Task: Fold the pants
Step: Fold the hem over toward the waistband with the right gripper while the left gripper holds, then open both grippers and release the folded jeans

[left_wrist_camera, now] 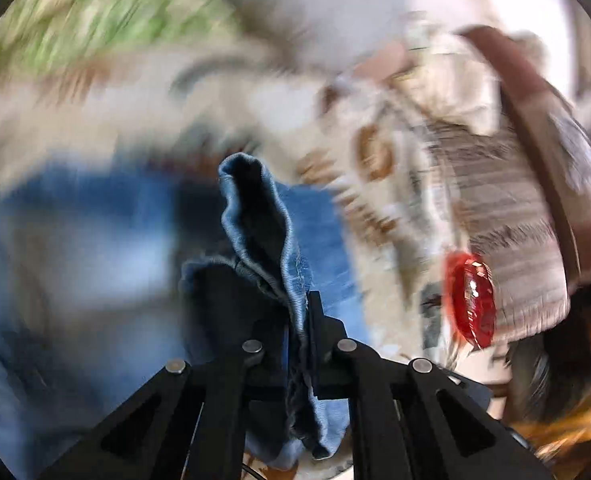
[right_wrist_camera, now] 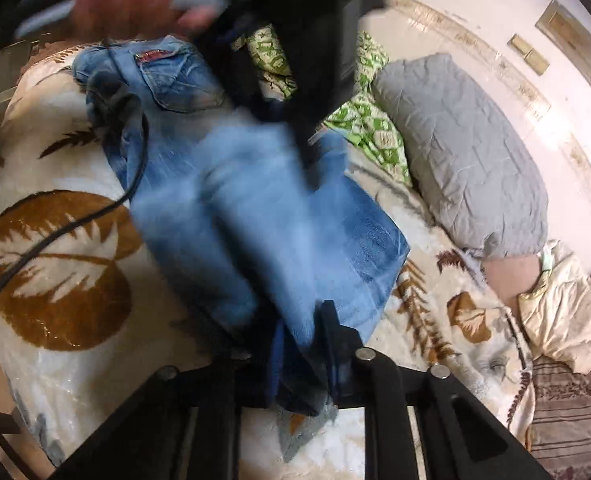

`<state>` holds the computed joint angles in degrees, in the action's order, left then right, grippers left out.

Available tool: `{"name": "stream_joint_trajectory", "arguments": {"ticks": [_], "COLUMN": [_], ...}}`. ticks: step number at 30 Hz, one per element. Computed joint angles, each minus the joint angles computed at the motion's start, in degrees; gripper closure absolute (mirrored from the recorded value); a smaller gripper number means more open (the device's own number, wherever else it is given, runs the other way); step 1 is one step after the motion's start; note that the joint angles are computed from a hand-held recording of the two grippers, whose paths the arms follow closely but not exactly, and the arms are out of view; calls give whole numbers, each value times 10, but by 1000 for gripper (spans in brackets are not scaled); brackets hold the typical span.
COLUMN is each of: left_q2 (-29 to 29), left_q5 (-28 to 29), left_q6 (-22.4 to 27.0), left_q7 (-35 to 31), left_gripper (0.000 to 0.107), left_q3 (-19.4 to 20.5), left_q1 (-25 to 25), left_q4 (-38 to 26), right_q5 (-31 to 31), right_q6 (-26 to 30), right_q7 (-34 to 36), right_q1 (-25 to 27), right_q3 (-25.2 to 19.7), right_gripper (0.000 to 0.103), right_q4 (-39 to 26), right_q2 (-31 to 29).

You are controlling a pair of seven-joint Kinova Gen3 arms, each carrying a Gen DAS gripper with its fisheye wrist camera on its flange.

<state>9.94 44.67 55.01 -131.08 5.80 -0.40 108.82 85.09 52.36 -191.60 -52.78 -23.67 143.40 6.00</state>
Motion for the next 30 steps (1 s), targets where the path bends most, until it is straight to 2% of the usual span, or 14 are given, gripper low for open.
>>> {"name": "stream_joint_trajectory", "arguments": {"ticks": [2,4,8,10,13,19,21,22,23,24,25,27,28,30], "left_q2": [-17,-8,61,97,108,97,87,77,65,49,31,3,-4,-26], "left_q5": [-13,-42,-104,-99,-46,-83,-86,-91,-89,-79,-59,-17,-6,-4], "left_q6": [-16,-28,-38,-49,-41,-48,-50,-56,-69,-79,-88,-78,-64,-36], "left_q7": [-19,-1,73,78,43,75,84,93,105,109,103,70,62,63], "left_gripper": [100,100,100,97,97,95,87,68,29,13,4,4,4,4], "left_q3": [-17,-15,-16,-12,16,11,10,9,2,-7,-8,0,-4,-25], "left_q1": [27,35,28,9,-52,-28,-28,-23,-11,-10,-19,-58,-67,-69], "left_q4": [-7,-16,-33,-19,-3,-13,-12,-6,1,11,24,39,39,35], "right_q5": [5,-8,-38,-47,-54,-53,-61,-62,-65,-72,-79,-78,-72,-74], "right_q6": [15,14,-37,-56,-63,-47,-33,-28,-20,-4,19,57,61,43], "right_q7": [-9,-2,30,46,64,54,56,58,62,62,53,24,1,-16], "right_q1": [-7,-8,15,24,27,18,10,6,8,0,-19,-55,-57,-29], "right_q3": [-3,-2,17,24,29,29,25,25,20,19,24,44,38,14], "right_gripper": [87,87,87,87,87,86,86,84,82,70,42,11,3,2], "right_q4": [-3,-19,-48,-56,-63,-62,-64,-65,-66,-68,-69,-62,-53,-42], "right_q2": [6,12,18,18,21,29,30,32,32,33,39,37,25,-12]}}
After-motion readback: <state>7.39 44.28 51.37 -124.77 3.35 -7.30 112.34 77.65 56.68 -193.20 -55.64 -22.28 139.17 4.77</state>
